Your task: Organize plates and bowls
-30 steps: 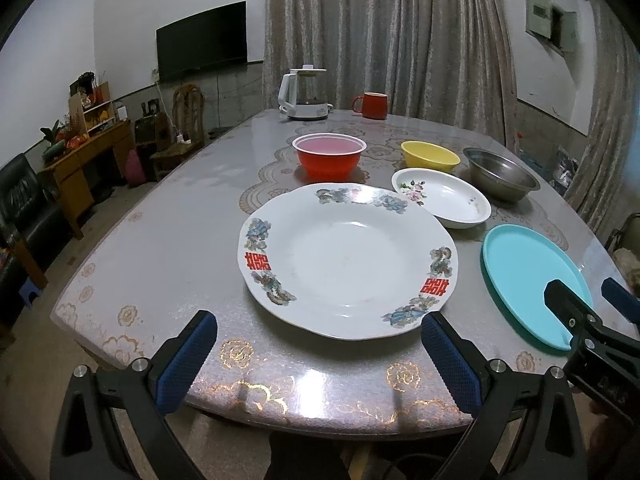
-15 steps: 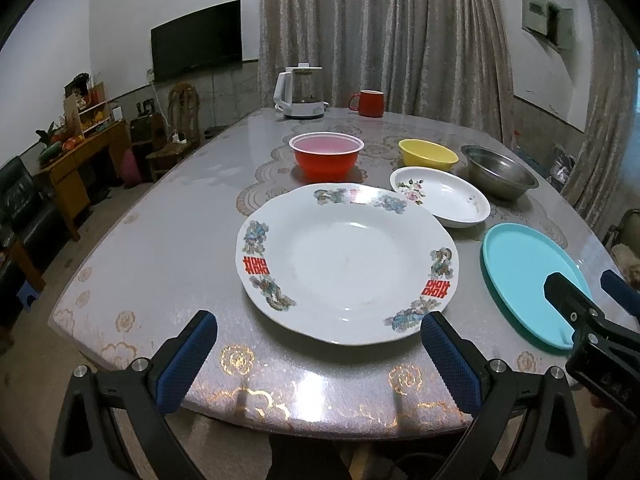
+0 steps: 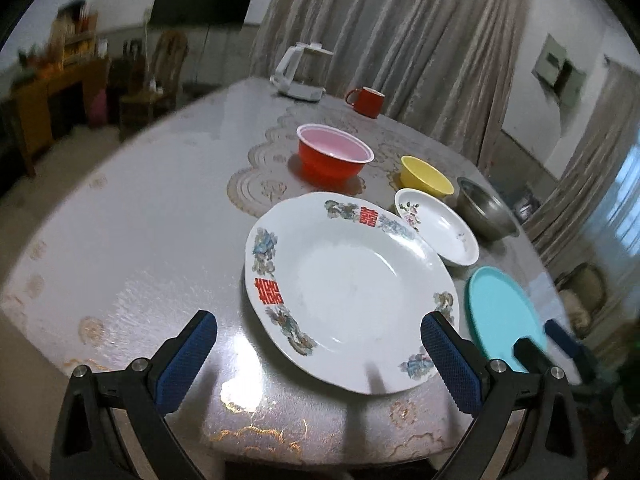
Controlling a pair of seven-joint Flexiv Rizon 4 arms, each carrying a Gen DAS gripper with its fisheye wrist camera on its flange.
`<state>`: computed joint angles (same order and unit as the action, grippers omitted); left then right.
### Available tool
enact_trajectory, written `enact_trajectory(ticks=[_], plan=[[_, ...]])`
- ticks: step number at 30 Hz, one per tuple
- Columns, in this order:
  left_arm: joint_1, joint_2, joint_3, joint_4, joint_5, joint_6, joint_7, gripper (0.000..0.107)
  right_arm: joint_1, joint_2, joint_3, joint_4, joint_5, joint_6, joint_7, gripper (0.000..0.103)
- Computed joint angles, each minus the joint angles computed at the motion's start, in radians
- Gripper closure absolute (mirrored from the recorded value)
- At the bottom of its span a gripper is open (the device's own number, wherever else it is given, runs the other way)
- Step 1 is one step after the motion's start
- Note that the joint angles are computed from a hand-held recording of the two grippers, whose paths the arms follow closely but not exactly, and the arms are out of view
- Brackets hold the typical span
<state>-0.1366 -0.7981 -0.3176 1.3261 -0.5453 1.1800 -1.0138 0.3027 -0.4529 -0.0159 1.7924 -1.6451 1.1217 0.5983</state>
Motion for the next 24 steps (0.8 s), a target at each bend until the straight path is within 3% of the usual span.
enact_trajectory(ticks=[5,10,13,17,19,21,24], plan=[[0.034,-0.066,-0.017,-0.127,-0.057,-0.173,-0.033,0.004,-0.02,-0.051,-0.012,-0.063,0.034,0.12,-0.072,0.002],[0.04,-0.098,-0.031,-0.164,-0.086,-0.142,0.019,0.004,-0.033,-0.098,-0.029,-0.111,0.106,0.224,-0.127,0.01],[0.038,-0.127,-0.039,-0.215,-0.077,-0.166,0.065,0.004,-0.033,-0.132,-0.047,-0.138,0.181,0.296,-0.155,0.022],[0.023,-0.164,-0.007,-0.288,-0.056,-0.232,0.062,0.004,-0.03,-0.191,-0.062,-0.188,0.284,0.387,-0.214,0.035],[0.01,-0.19,0.026,-0.344,-0.041,-0.298,0.003,0.004,-0.028,-0.213,-0.053,-0.203,0.351,0.405,-0.268,0.043],[0.022,-0.224,0.001,-0.394,-0.065,-0.36,-0.006,0.004,-0.025,-0.232,-0.041,-0.215,0.415,0.412,-0.325,0.044],[0.039,-0.242,-0.042,-0.395,-0.108,-0.354,0.047,0.006,-0.012,-0.255,-0.046,-0.231,0.485,0.423,-0.37,0.05]])
